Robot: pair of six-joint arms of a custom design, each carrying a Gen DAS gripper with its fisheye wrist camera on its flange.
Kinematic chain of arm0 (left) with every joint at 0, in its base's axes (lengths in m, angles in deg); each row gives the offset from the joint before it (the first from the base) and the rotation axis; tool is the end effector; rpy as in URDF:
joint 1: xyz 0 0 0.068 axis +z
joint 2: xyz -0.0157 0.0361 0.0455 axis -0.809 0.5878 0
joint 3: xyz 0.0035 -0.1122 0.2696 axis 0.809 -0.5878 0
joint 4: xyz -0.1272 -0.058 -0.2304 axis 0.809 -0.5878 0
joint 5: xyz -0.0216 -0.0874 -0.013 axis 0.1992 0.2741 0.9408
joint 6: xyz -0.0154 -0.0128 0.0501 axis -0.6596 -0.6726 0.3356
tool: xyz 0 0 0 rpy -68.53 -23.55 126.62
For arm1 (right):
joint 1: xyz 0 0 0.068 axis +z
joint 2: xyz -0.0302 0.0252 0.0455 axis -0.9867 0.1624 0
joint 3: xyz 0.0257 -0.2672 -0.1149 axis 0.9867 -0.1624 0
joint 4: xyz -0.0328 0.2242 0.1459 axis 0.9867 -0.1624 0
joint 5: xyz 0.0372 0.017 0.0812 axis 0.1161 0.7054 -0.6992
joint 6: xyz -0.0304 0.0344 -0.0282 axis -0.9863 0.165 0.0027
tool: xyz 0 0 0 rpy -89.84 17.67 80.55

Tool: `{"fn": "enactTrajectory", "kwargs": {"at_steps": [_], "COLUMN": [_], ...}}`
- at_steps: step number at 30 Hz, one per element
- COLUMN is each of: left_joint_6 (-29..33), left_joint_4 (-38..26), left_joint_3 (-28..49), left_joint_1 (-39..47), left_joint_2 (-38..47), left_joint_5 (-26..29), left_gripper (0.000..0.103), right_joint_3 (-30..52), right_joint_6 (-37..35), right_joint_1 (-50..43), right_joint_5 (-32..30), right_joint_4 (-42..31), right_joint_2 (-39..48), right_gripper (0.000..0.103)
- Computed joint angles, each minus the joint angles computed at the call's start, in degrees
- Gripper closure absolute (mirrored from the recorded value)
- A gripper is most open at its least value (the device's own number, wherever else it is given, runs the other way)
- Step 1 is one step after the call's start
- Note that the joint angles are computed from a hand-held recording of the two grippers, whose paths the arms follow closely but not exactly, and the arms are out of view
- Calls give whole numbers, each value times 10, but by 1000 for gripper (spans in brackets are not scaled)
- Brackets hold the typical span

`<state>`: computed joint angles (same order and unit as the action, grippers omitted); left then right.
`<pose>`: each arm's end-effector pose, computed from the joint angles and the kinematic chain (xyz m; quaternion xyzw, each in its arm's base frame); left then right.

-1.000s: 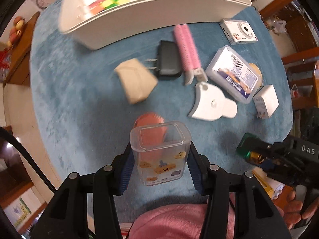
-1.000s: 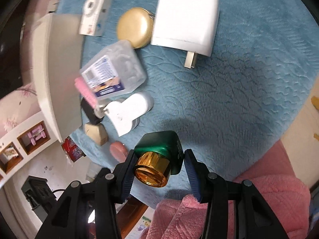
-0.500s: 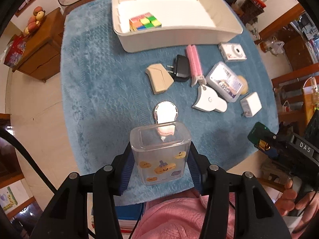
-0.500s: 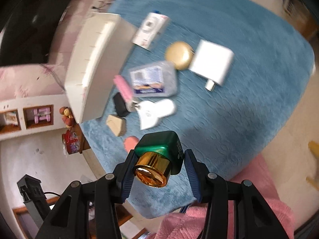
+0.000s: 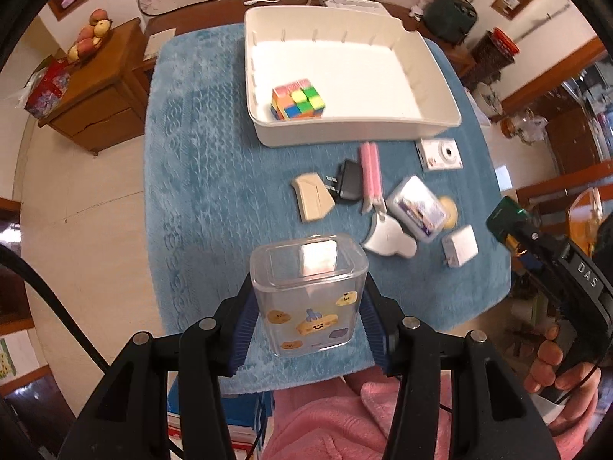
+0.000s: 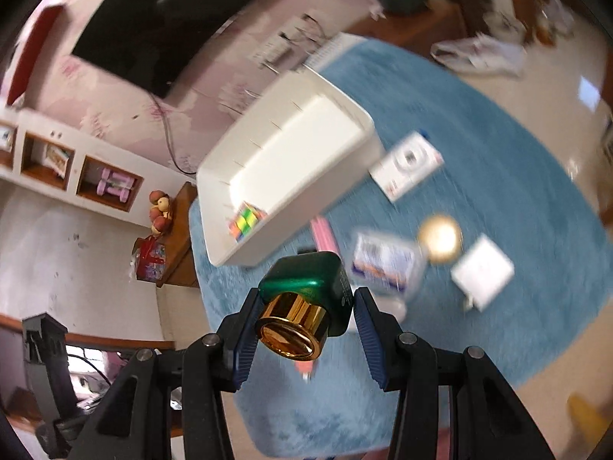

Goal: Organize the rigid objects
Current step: 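Carry the clear cup and green jar into the white bin and release both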

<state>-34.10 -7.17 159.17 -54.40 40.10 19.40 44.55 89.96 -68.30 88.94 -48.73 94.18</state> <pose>0.3901 -0.0097 0.2736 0.2454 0.9641 -0.0925 0.0414 0.2360 0.0522 0.2235 0.4051 0.8566 0.2014 0.2482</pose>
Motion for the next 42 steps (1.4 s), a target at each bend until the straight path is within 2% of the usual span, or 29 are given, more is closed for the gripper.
{"fn": "enactTrajectory", "kwargs": {"at_steps": [9, 18, 22, 25, 29, 34, 39, 42], "left_joint_6": [-107, -192, -225, -244, -280, -318, -340, -337], "left_joint_4": [-16, -18, -16, -20, 10, -9, -92, -49], "left_joint_3": [118, 268, 339, 398, 413, 470, 610, 548], "left_joint_1": [-68, -145, -166, -179, -187, -185, -180, -181], "left_joint_2": [78, 188, 240, 284, 307, 357, 437, 403], "left_joint_5": [-26, -59, -44, -33, -32, -26, -14, -19], "left_gripper": [49, 49, 49, 49, 49, 49, 49, 49], "right_joint_3": [66, 97, 111, 121, 140, 160, 178, 186], "right_joint_6": [-182, -330, -387, -416, -452, -480, -489, -481], "right_joint_1": [-97, -168, -192, -208, -224, -233, -235, -241], "right_joint_5": [-26, -50, -69, -90, -129, -155, -175, -189], "right_joint_4": [50, 146, 196, 221, 238, 237, 230, 226], "right_joint_2": [80, 174, 235, 273, 322, 355, 378, 385], "right_gripper": [55, 55, 55, 55, 55, 55, 54, 52]}}
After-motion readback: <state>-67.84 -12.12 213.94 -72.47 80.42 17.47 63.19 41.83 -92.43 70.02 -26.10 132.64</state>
